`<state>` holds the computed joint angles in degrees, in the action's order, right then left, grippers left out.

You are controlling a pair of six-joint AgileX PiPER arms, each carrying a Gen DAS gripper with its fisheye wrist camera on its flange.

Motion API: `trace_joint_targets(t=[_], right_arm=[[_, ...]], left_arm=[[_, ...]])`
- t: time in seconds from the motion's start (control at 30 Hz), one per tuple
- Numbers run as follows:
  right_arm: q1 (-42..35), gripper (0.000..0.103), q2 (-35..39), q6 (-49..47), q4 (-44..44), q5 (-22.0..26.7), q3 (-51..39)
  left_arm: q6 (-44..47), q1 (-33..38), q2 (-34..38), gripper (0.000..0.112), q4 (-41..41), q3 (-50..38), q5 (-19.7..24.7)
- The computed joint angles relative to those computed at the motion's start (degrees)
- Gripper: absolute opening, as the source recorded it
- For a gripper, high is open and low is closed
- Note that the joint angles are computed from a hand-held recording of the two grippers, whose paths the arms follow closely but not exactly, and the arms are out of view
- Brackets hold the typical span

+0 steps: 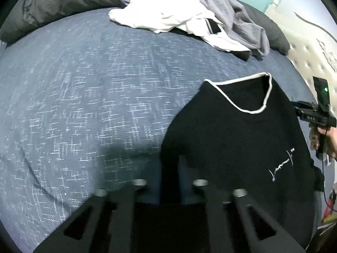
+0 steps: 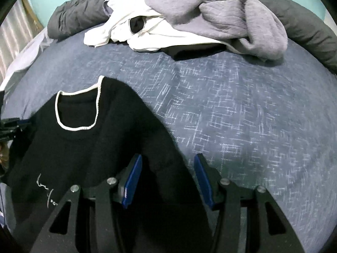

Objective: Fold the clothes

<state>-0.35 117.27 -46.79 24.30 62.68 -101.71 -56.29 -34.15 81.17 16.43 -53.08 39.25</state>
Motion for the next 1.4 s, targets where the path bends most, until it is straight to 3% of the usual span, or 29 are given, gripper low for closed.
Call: trace_joint_targets(t=[0.03,0.13,0.27,0.4,0.63,0.8,1.0,1.1,1.2,1.33,1.4], right_arm=[[-0.1,0.033,-0.3,-0.7,0.6,0.0,0.6],[0.1,0.011,-2.6,-3.0,0.7,-2.5,3.8],[-0.9,0.009,-4.3,-3.5,1.5,-4.5,5.2],[-2.8,0.008,-6.5,-4.3,2.9,-7.0,5.6],[-5.2,0.008,-4.7,-2.9,3.4,-5.0,-1.4],[-3.7,0.008,-1.9,0.6,0.8,-5.6,-5.1],[-1.3,0.008,1.7,4.9,-3.4,-7.1,-6.2],[-0.9,0.009,2.4,4.1,-3.0,-7.5,-4.7],[-0.6,0.014,2.6,4.7,-3.8,-8.6,-3.4],[-2.3,0.034,1.0,5.3,-2.2,-8.7,-3.5],[-4.3,0.035,0.1,4.6,0.9,-5.7,-4.6]], left_arm=[[-0.7,-0.8,0.5,0.009,1.3,-0.9,1.3],[-4.1,-2.9,0.2,0.008,5.9,-3.2,5.9],[-4.0,-1.5,-1.2,0.008,7.7,-6.1,10.0],[-1.7,0.3,-0.8,0.007,8.8,-10.4,14.1],[5.9,5.8,2.6,0.007,7.0,-18.9,17.1],[8.8,8.3,5.6,0.007,4.6,-20.4,16.6],[7.8,9.1,9.3,0.009,3.8,-17.3,12.6],[5.5,8.5,10.6,0.016,4.8,-16.0,11.5],[3.3,7.7,9.7,0.031,6.0,-15.7,12.1],[-1.5,7.1,3.2,0.045,6.0,-13.3,12.2],[-4.3,5.5,-1.0,0.046,5.3,-12.1,13.4]])
